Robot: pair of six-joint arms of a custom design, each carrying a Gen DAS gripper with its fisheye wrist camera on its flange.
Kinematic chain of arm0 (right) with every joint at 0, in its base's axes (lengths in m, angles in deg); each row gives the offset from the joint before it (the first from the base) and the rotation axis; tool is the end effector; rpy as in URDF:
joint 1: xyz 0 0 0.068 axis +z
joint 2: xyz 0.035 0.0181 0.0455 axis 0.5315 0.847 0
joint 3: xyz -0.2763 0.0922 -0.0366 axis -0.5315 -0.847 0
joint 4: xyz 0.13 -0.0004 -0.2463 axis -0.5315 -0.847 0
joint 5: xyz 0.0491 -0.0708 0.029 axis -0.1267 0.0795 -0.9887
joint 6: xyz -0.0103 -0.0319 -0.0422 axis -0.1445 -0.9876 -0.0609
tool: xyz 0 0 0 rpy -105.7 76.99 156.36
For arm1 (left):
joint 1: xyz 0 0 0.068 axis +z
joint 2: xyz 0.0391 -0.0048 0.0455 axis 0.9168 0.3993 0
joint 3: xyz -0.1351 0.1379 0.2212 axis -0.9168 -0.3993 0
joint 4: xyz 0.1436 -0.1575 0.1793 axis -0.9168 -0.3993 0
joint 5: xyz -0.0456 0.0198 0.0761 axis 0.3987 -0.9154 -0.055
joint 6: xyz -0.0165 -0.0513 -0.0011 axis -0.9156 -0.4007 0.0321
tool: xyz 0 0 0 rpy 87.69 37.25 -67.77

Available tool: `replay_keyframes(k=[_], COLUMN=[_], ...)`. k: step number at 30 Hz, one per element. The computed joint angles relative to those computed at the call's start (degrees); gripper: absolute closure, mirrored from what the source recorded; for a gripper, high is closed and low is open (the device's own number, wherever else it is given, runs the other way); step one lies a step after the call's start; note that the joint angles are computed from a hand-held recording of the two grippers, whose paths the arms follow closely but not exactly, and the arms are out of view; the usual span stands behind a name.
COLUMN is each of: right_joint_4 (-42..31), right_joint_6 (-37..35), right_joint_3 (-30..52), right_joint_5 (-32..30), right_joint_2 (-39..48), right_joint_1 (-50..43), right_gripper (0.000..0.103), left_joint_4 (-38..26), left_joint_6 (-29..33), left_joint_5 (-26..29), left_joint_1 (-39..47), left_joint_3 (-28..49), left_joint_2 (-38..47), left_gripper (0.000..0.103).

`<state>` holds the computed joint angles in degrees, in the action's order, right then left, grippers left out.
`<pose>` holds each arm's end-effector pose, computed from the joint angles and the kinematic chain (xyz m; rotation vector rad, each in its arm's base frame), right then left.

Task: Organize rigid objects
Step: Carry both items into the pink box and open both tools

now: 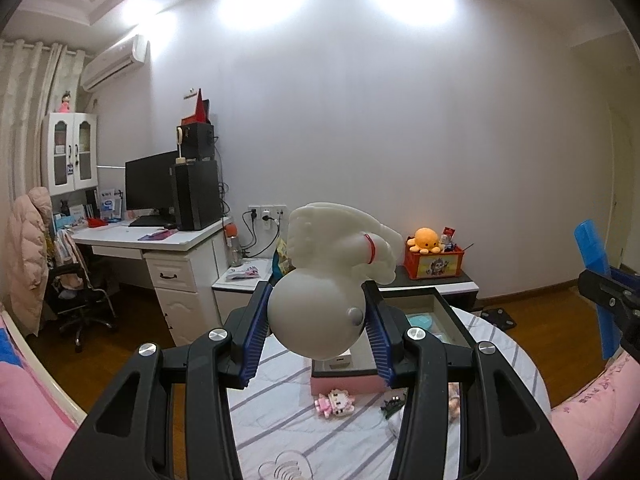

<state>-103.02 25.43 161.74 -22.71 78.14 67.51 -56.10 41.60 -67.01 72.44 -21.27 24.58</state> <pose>0.2352 0.1373 0.4183 0.2034 1.9112 -0.1257 0.3203 0.0206 0.3419 0.2813 1.7977 -0.1724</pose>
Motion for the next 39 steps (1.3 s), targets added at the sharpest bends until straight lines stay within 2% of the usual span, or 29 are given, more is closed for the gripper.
replay_keyframes(k=[6,10,16,24,28,31,35,37,38,39], right_joint_4=[3.4,3.7,0.7,-5.8,-7.7,-10.2,-11.1,-11.0,-11.0,-10.2], right_joint_6=[-3.0,-4.4,-5.8,-7.4,-7.9,-8.4,-8.9,-9.2,-8.8,-8.2], right_joint_3=[4.1,9.4,20.1,31.4,34.4,38.2,38.9,38.9,38.8,38.0], right_joint_5=[-9.5,-16.0,-24.1,-30.6,-35.0,-36.2,-39.4,-40.2,-39.7,-38.5], right_joint_2=[7.9,15.5,28.6,41.7,45.7,49.0,50.1,50.2,50.0,49.5], right_joint_1=[-9.4,-15.1,-21.3,-25.7,-26.6,-26.8,-27.1,-27.3,-27.3,-27.2], right_gripper=[0.076,0.076,0.076,0.076,0.076,0.076,0.075,0.066,0.045,0.026], left_joint_4=[-1.4,-5.1,-13.7,-28.7,-34.2,-37.1,-39.2,-40.2,-40.5,-38.0], left_joint_6=[0.3,0.8,1.5,1.6,2.2,2.5,2.6,3.0,2.9,1.9], left_joint_5=[-6.1,-9.4,-13.8,-16.7,-15.5,-16.8,-16.4,-15.8,-16.2,-17.9], left_joint_1=[-5.8,-9.4,-12.6,-14.4,-14.7,-14.9,-15.0,-14.9,-14.9,-15.0], left_joint_3=[10.4,20.7,36.9,57.0,63.1,67.3,70.1,71.1,71.4,69.2], left_joint_2=[11.6,21.7,36.1,52.6,57.9,61.2,63.3,63.8,63.8,62.7], left_gripper=[0.057,0.057,0.057,0.057,0.057,0.057,0.056,0.035,0.01,0.004])
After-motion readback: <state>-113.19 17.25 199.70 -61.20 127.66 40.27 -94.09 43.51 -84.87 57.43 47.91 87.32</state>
